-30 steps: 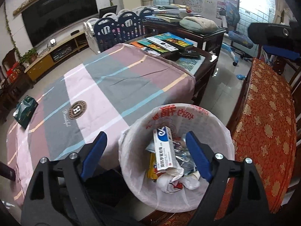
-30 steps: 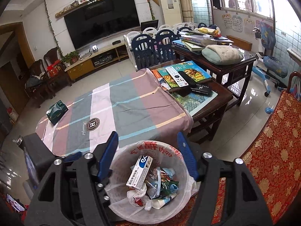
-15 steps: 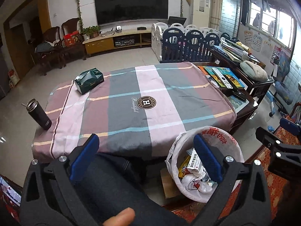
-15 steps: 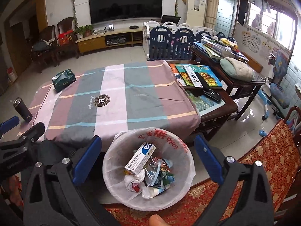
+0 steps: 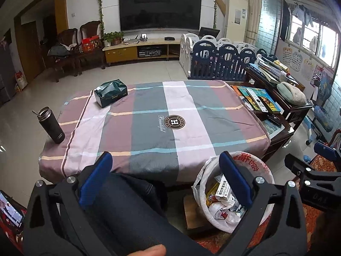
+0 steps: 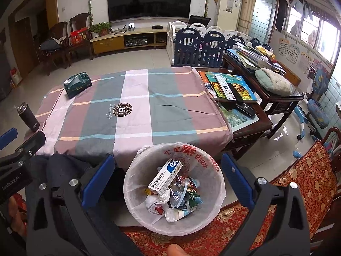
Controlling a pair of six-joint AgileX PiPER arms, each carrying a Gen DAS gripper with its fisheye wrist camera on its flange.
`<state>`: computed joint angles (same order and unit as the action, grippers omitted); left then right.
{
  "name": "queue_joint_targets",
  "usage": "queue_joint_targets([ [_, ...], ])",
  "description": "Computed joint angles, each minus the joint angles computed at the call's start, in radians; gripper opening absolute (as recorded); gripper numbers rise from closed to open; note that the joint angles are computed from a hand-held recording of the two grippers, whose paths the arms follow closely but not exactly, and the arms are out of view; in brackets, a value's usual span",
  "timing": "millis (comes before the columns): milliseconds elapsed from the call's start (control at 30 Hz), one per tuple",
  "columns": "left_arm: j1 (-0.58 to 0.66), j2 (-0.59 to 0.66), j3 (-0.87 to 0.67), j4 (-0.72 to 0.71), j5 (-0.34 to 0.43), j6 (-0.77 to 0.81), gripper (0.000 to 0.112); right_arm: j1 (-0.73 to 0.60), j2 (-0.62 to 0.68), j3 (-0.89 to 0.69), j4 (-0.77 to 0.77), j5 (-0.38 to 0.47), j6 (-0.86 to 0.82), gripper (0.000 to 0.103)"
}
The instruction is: Collect trash
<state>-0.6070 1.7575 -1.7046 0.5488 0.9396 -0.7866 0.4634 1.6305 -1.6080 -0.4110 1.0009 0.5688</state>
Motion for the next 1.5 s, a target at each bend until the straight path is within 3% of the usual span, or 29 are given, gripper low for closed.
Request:
queue_joint_targets([
  [1500,-0.018,0.009,0.012,-0.002,-0.003,-0.006,0.100,-0.030,-0.015,0.068,0.027,-0.036,0.001,0.098],
])
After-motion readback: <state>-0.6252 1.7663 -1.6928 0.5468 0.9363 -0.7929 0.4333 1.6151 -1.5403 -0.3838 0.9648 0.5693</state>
